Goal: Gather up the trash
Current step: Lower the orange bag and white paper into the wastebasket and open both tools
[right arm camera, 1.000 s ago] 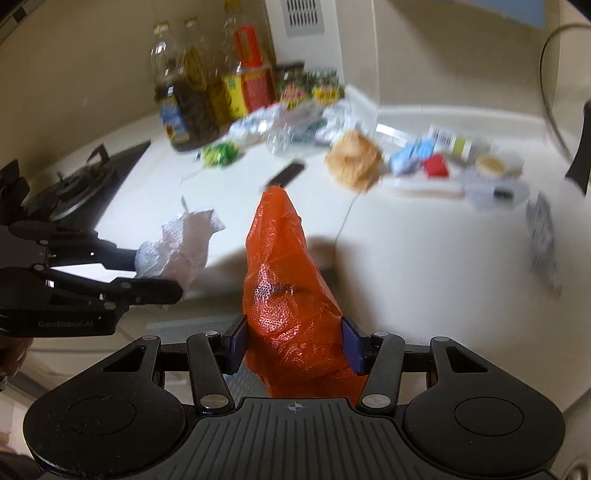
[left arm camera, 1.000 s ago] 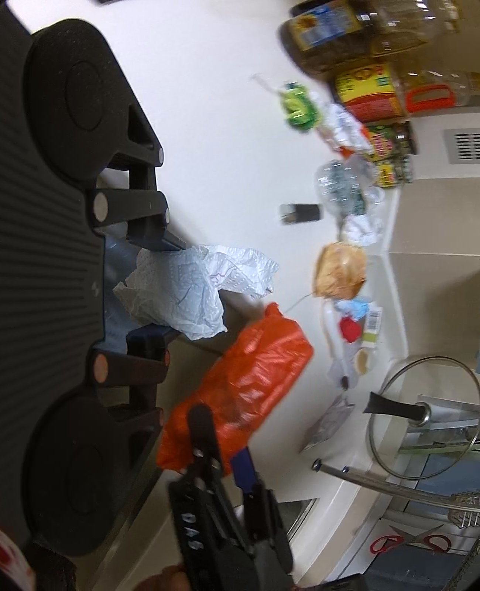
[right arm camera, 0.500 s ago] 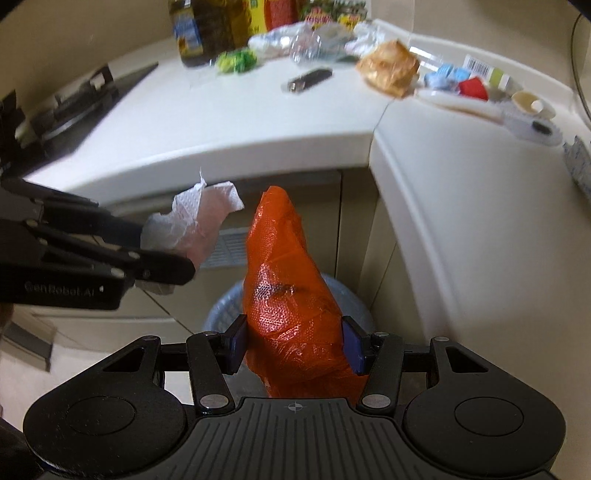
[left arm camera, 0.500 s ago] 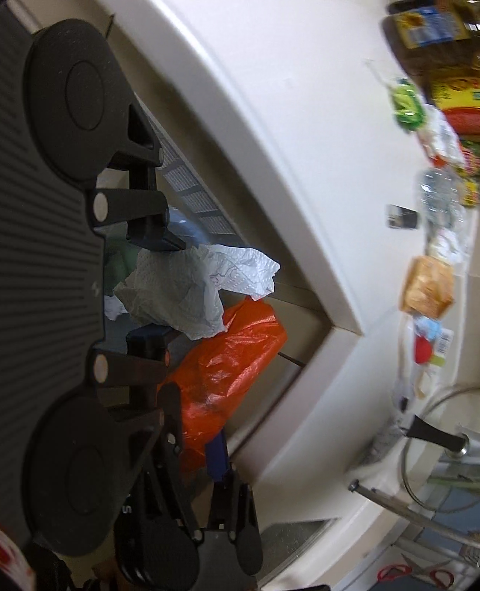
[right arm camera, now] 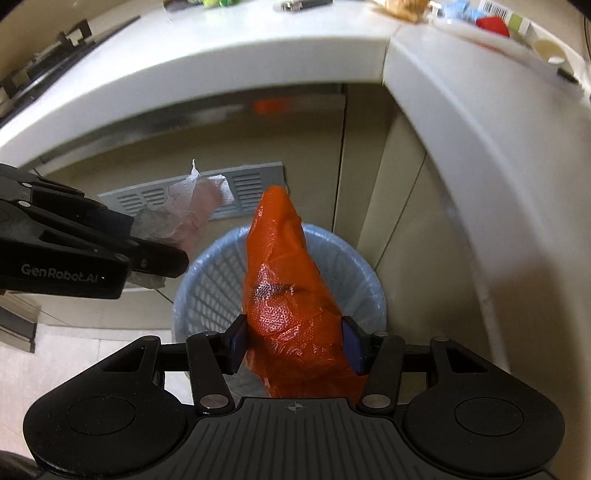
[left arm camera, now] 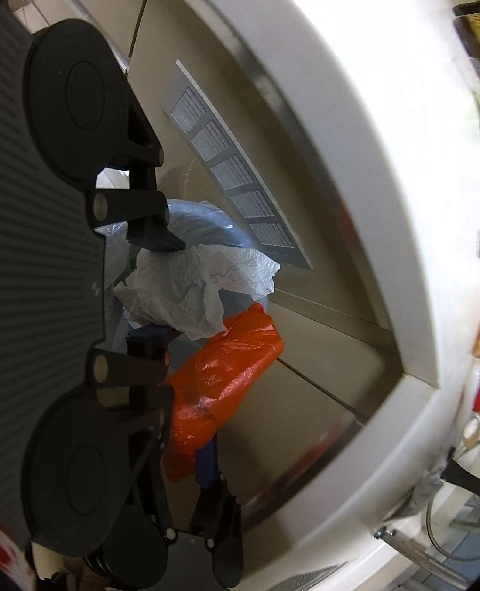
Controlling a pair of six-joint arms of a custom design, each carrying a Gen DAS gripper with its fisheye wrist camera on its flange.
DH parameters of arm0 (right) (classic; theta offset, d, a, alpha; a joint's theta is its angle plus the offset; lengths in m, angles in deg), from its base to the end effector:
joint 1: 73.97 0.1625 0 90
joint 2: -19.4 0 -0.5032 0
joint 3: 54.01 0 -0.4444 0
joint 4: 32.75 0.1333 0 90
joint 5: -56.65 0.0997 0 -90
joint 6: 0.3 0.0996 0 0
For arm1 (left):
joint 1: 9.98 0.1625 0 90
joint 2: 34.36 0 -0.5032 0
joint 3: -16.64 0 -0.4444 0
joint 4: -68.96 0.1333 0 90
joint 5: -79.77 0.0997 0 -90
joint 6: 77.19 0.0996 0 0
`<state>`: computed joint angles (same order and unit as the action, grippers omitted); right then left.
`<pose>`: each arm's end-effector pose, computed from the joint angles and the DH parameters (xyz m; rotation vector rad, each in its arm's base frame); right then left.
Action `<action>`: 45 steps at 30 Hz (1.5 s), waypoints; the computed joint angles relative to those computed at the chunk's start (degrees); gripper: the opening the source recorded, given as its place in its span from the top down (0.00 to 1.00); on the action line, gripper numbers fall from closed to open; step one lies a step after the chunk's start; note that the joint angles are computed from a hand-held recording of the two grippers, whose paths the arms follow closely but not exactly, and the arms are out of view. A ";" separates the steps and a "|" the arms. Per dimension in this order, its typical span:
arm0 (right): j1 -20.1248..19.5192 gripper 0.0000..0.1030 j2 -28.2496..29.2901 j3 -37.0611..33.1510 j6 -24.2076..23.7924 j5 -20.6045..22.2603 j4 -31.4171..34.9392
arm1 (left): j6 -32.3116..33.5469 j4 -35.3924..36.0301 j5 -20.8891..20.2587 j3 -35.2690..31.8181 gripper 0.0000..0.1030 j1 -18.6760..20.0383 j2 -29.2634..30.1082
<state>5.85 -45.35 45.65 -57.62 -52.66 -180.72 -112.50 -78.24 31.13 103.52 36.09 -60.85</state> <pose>-0.0263 -0.7142 0.3159 0.9699 -2.4520 0.1979 -0.3876 -0.6893 -0.0796 0.2138 2.4877 -0.5474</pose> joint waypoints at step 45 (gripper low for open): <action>-1.31 0.49 6.76 -2.94 4.52 -7.85 -0.62 | -6.06 5.21 -2.18 -3.79 0.47 3.39 4.02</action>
<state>4.53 -38.58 42.71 -53.09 -60.50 -181.34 -118.56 -73.03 28.96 99.73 39.48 -56.83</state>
